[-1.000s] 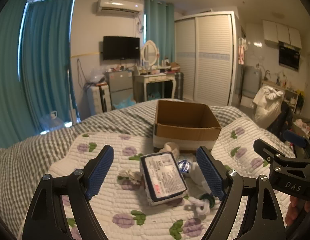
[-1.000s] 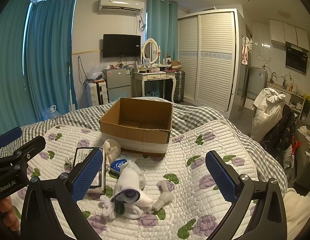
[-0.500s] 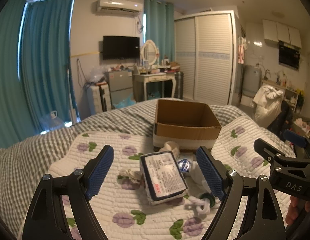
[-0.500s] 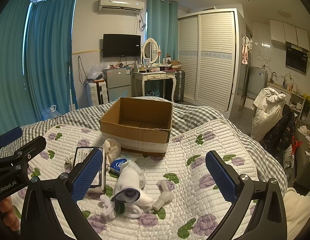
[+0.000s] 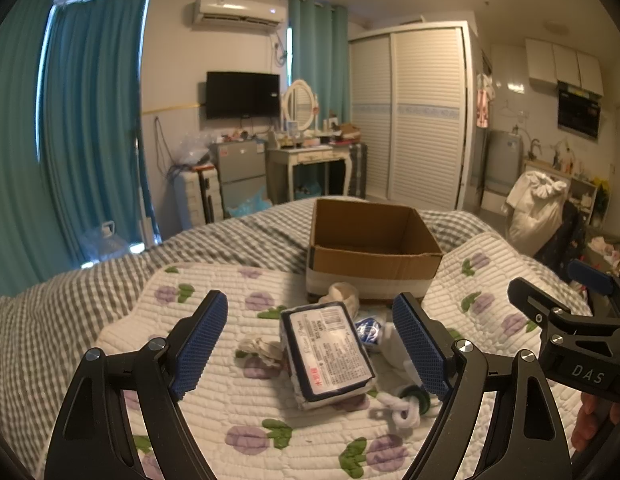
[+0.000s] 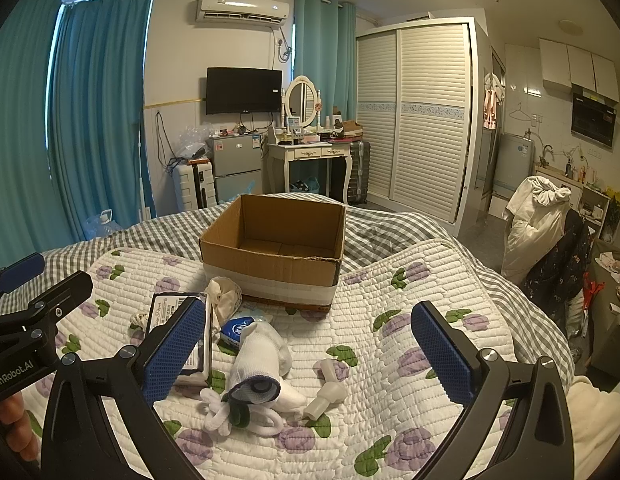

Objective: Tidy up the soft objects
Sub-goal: 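Grasp the rolled white mesh towel with the right tool while the left tool grasps the tissue paper pack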

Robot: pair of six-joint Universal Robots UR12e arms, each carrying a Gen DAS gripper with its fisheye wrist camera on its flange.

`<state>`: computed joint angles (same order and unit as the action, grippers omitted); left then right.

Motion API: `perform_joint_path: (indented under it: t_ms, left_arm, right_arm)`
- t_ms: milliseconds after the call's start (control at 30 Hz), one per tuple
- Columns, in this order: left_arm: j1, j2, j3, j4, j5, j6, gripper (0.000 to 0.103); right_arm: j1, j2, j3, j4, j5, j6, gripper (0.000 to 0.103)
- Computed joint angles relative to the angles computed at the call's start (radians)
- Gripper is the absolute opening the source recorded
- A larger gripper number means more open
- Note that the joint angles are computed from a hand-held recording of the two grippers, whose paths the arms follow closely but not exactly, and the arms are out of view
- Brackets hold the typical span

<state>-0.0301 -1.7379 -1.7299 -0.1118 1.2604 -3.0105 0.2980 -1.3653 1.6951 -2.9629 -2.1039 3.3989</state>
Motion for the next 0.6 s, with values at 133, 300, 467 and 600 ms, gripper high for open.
perform_joint_path:
  t_ms: [133,300,467,600]
  left_arm:
    - [0.002,0.007,-0.009,0.011,-0.006,-0.005,0.086]
    - [0.0,0.012,-0.01,-0.006,0.02,-0.001,0.086]
    - [-0.004,-0.009,0.011,-0.098,0.054,-0.012,0.086]
    - [-0.021,-0.033,0.029,-0.17,0.119,-0.008,0.086]
  right_arm:
    - [0.0,-0.001,0.004,-0.008,-0.003,-0.004,0.103]
    - [0.002,-0.007,0.004,-0.004,-0.006,-0.025,0.103]
    - [-0.021,0.021,-0.036,0.088,0.003,-0.063,0.103]
    - [-0.046,0.049,-0.057,0.174,0.128,-0.038,0.103]
